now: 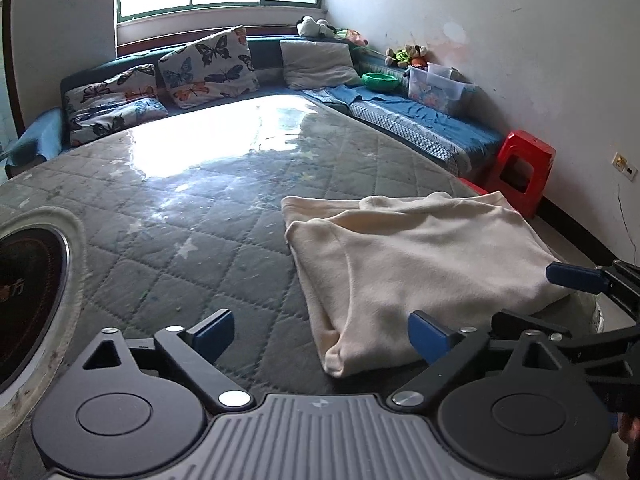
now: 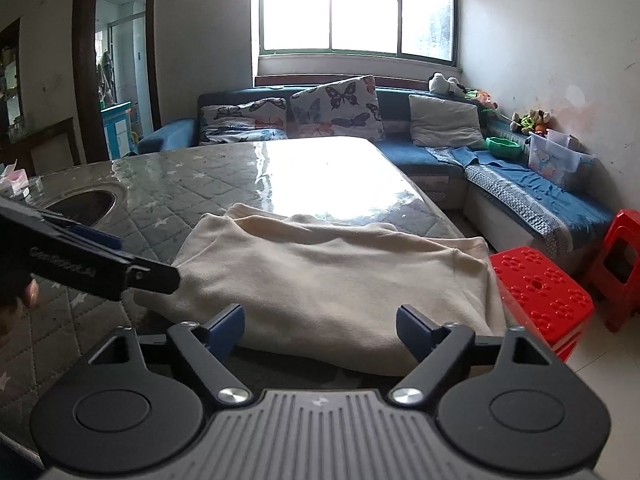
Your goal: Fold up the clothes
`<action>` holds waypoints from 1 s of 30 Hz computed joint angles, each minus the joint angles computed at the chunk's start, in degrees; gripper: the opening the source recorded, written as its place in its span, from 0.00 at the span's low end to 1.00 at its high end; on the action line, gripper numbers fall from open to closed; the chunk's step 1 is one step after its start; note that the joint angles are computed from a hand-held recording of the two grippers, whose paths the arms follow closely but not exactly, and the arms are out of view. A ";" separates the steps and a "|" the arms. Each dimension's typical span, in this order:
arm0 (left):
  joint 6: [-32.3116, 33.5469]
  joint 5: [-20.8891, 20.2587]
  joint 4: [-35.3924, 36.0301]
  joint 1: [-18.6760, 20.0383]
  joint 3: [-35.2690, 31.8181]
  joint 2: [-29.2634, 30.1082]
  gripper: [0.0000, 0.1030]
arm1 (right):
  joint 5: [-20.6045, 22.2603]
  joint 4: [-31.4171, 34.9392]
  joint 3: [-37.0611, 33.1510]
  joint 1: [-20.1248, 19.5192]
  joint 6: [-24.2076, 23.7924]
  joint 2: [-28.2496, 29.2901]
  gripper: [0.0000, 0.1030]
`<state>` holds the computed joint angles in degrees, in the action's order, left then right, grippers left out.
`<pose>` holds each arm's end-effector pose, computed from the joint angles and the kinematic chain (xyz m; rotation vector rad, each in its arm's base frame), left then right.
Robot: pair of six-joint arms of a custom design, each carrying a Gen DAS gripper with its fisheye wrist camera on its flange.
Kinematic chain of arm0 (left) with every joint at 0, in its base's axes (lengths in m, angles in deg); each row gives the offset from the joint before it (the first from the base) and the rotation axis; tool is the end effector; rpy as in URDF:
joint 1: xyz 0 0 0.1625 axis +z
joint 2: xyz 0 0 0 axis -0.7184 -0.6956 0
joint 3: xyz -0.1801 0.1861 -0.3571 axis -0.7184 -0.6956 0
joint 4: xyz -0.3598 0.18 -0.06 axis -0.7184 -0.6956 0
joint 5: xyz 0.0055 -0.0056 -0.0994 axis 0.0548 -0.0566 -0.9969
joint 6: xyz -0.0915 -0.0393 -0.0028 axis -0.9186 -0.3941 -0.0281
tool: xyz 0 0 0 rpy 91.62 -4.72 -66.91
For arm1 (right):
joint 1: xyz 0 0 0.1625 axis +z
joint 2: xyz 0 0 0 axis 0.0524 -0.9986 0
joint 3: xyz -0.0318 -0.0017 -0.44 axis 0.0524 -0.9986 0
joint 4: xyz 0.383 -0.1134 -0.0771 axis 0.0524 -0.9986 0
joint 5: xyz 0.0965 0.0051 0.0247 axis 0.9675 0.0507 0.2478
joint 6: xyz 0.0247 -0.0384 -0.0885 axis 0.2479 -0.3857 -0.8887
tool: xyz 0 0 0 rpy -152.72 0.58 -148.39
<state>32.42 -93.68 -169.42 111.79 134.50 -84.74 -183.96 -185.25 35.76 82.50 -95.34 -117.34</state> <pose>-0.1417 -0.7139 0.0153 1.2333 2.4637 -0.5803 0.0471 -0.5170 0.0776 0.2128 -2.0200 1.1994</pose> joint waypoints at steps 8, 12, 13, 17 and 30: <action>-0.29 0.13 -0.86 0.40 2.95 -2.07 1.00 | -2.21 -1.91 -0.27 1.28 1.02 0.81 0.98; -0.32 0.31 -1.84 0.53 4.54 -3.06 1.00 | -3.17 -2.52 -0.32 1.99 0.89 1.18 1.00; -0.33 0.46 -2.18 0.55 4.94 -3.29 1.00 | -3.37 -2.61 -0.26 2.17 1.04 1.24 1.00; -0.60 0.36 -2.84 0.83 6.23 -4.27 1.00 | -3.99 -1.80 0.09 2.61 2.56 1.20 1.00; -1.07 -0.45 -4.57 1.28 9.93 -6.53 1.00 | -7.78 -2.46 -0.19 4.64 4.83 2.80 1.00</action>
